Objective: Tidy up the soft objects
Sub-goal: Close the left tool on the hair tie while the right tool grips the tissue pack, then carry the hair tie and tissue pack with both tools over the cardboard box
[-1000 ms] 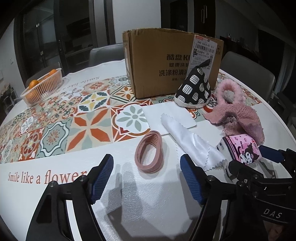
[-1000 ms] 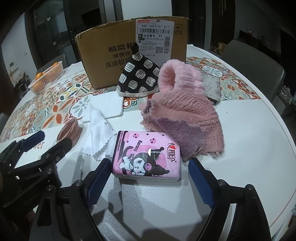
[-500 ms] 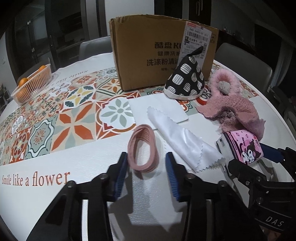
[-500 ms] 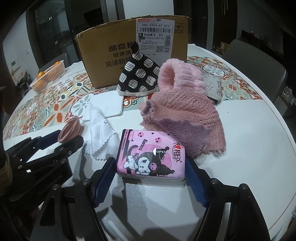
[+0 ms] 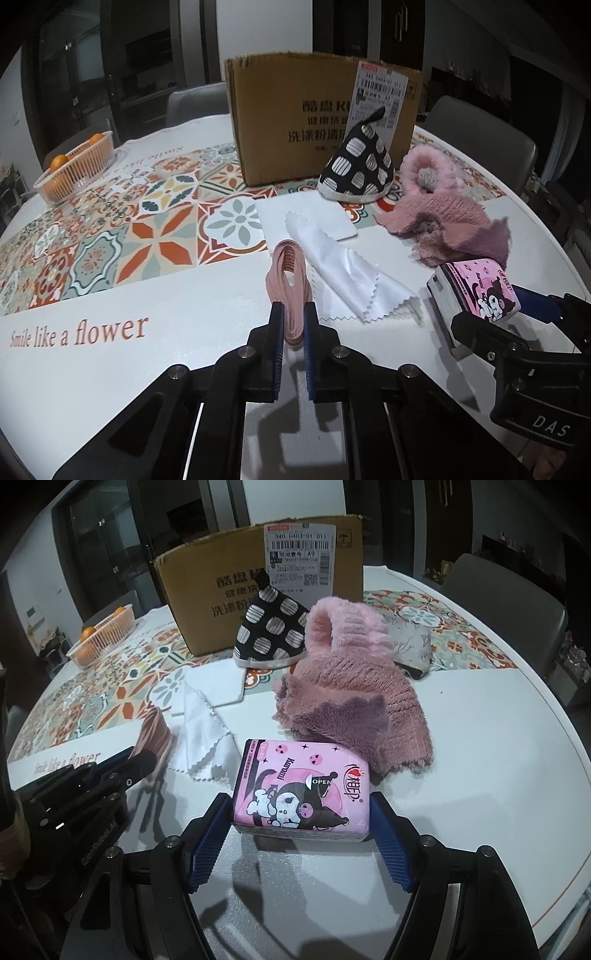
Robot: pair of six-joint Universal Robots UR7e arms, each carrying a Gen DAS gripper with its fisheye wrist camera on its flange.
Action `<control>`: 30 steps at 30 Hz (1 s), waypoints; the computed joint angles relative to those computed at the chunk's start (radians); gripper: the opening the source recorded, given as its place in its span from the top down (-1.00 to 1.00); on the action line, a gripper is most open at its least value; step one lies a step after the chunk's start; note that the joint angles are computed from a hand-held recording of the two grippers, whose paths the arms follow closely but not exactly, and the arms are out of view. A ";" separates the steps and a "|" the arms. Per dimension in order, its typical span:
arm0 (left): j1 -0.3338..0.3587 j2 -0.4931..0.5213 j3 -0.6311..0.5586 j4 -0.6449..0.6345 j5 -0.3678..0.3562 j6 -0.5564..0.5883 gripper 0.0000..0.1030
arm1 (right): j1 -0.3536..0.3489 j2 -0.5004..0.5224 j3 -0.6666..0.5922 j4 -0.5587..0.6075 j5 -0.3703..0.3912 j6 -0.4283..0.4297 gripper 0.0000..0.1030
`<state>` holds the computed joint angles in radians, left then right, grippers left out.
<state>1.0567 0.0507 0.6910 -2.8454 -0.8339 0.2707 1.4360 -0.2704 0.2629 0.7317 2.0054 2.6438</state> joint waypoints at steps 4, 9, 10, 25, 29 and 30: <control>-0.017 -0.035 0.072 -0.062 0.012 -0.010 0.78 | 0.001 -0.077 0.139 -0.080 -0.021 -0.012 -0.46; -0.038 -0.058 0.115 -0.119 0.025 -0.003 0.78 | 0.005 -0.148 0.256 -0.160 -0.041 -0.025 -0.46; -0.041 -0.062 0.119 -0.125 0.025 -0.005 0.78 | 0.005 -0.154 0.262 -0.164 -0.044 -0.025 -0.46; -0.073 -0.041 0.014 -0.169 0.014 0.032 0.78 | 0.029 -0.226 0.313 -0.281 -0.133 -0.090 -0.46; -0.077 -0.014 -0.058 -0.173 0.004 0.062 0.78 | 0.034 -0.215 0.270 -0.288 -0.159 -0.097 -0.46; -0.078 -0.005 -0.081 -0.169 0.001 0.069 0.78 | 0.036 -0.208 0.249 -0.283 -0.165 -0.098 -0.46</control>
